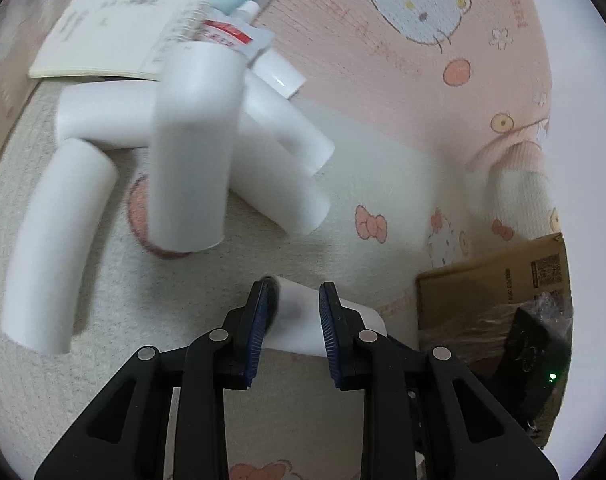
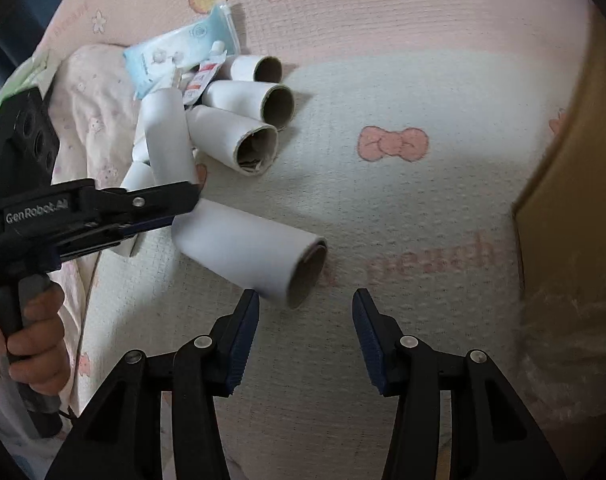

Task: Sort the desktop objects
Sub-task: 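Close the left gripper on a white tube lying on the mat, then grasp the tube with the right gripper while the left gripper holds it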

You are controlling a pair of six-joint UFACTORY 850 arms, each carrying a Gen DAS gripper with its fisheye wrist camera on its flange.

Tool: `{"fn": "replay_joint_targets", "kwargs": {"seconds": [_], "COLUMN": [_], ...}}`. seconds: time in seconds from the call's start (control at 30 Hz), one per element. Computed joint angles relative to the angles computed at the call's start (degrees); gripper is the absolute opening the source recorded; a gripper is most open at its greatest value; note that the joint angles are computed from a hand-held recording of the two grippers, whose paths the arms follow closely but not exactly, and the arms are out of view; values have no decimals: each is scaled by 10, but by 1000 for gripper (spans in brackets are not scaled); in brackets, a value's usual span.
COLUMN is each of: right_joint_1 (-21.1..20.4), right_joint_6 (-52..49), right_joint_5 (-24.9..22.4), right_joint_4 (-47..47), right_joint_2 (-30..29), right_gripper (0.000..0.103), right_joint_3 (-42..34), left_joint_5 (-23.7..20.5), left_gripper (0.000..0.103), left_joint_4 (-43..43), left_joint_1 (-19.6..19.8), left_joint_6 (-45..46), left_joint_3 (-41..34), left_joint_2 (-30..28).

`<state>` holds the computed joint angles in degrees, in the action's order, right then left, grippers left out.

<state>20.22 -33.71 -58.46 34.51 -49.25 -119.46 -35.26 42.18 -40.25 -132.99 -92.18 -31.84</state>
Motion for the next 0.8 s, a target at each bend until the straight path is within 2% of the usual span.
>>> {"fn": "replay_joint_targets", "kwargs": {"seconds": [0.07,0.1,0.2,0.33,0.43,0.6,0.67,0.8], "right_joint_1": [-9,-18,-35,-23,-16,-17,-19,-8], "right_joint_6": [-9,-36,-107,-119,-121,-61,-66,-97], "right_joint_5": [-10,10,30,75,65,20,10,42], "right_joint_4": [52,105,219,191,157,124,132,98], "right_joint_2": [-3,11,35,58,51,20,20,31], "right_gripper": [58,62,66,68,74,74,74,74], "right_joint_3": [17,51,119,146,127,64,54,46], "left_joint_5": [-17,-26,-28,-16,-13,24,35,50], "left_gripper": [30,30,32,36,43,45,46,47], "left_joint_4": [-4,-13,-10,16,39,45,55,52], "left_joint_1": [-5,-6,-12,-22,-31,-31,-30,-24], "left_joint_6": [4,14,4,-50,-81,-101,-120,-123], "left_joint_3": [1,-1,12,23,20,9,8,8], "left_joint_2": [2,2,13,20,17,1,-4,-8]}}
